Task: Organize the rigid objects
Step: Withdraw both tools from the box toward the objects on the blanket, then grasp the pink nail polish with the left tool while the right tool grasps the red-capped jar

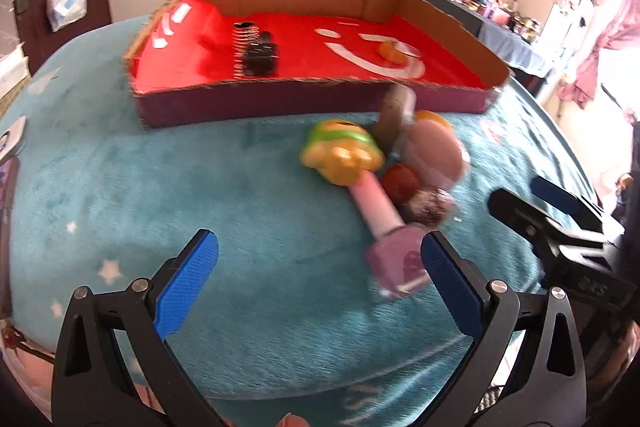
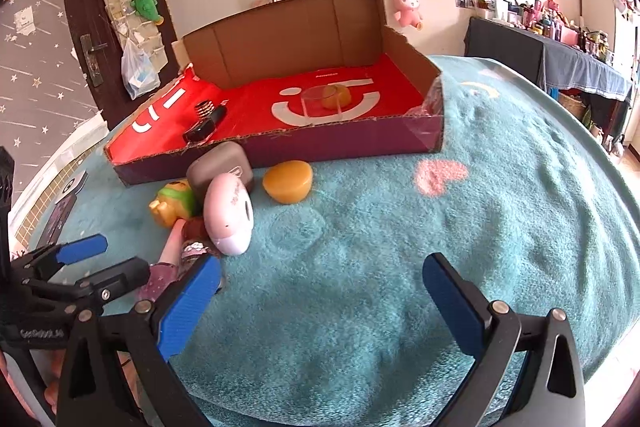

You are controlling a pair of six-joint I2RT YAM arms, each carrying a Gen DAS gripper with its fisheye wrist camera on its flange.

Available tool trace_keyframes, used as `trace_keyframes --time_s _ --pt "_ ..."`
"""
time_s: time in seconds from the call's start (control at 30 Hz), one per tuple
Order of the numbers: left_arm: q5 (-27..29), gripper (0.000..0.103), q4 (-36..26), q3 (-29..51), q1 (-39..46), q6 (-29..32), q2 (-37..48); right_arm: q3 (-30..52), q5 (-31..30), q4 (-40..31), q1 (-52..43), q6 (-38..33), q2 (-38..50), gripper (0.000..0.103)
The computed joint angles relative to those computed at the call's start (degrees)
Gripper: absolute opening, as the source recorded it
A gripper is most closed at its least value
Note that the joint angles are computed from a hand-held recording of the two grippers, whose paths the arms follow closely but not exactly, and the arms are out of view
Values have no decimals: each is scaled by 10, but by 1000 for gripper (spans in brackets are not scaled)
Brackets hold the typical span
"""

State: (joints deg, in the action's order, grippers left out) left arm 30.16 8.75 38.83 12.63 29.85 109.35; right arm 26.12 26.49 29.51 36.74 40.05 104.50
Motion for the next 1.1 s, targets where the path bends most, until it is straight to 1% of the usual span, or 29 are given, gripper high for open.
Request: trace_keyframes --time_s 0.1,0.17,0.27,0.33,0.43,0.5,0.6,0.7,0.8,0.83,0.9,0.93,0.97,1.03,1.07,1.1 --pt "-4 103 16 -18 -15 4 -5 -8 -8 5 -11 6 -4 103" --pt "-4 103 15 -16 -20 3 -1 -10 -14 7 -16 11 -5 103" --pt "11 103 -2 0 -14 0 11 -12 -15 9 -17 10 -8 103" --pt "17 103 -2 4 -11 -3 16 -13 -14 11 -16 7 -11 103" --pt "4 103 21 -15 -19 -21 8 -8 -19 14 -15 4 -9 103" --pt "-8 103 32 -28 -31 -17 3 -4 -23 15 -15 2 -7 103" --pt "-45 103 91 -60 -52 -22 0 1 -21 12 -15 -1 -5 103" --pt "-59 103 113 -63 -51 -29 5 2 -25 14 -18 1 -4 103" --pt "-44 103 91 -40 -30 -23 15 5 -34 15 -23 0 -1 103" --pt "-50 103 96 -39 -26 -23 17 6 -37 16 -23 -1 1 103" --pt "-75 103 128 -43 -19 -27 23 8 -47 24 -18 -6 4 103" --pt "-77 103 131 -39 -12 -25 27 11 -51 25 -14 -8 7 103" --pt "-71 103 119 -27 -1 -21 33 13 -53 25 -11 -10 9 102" --pt "-61 103 94 -6 15 -17 38 16 -64 30 -2 -17 14 98" --pt "-61 103 89 3 21 -17 41 18 -68 33 2 -19 17 97" --pt "-69 103 91 9 26 -20 45 20 -74 38 7 -23 22 93"
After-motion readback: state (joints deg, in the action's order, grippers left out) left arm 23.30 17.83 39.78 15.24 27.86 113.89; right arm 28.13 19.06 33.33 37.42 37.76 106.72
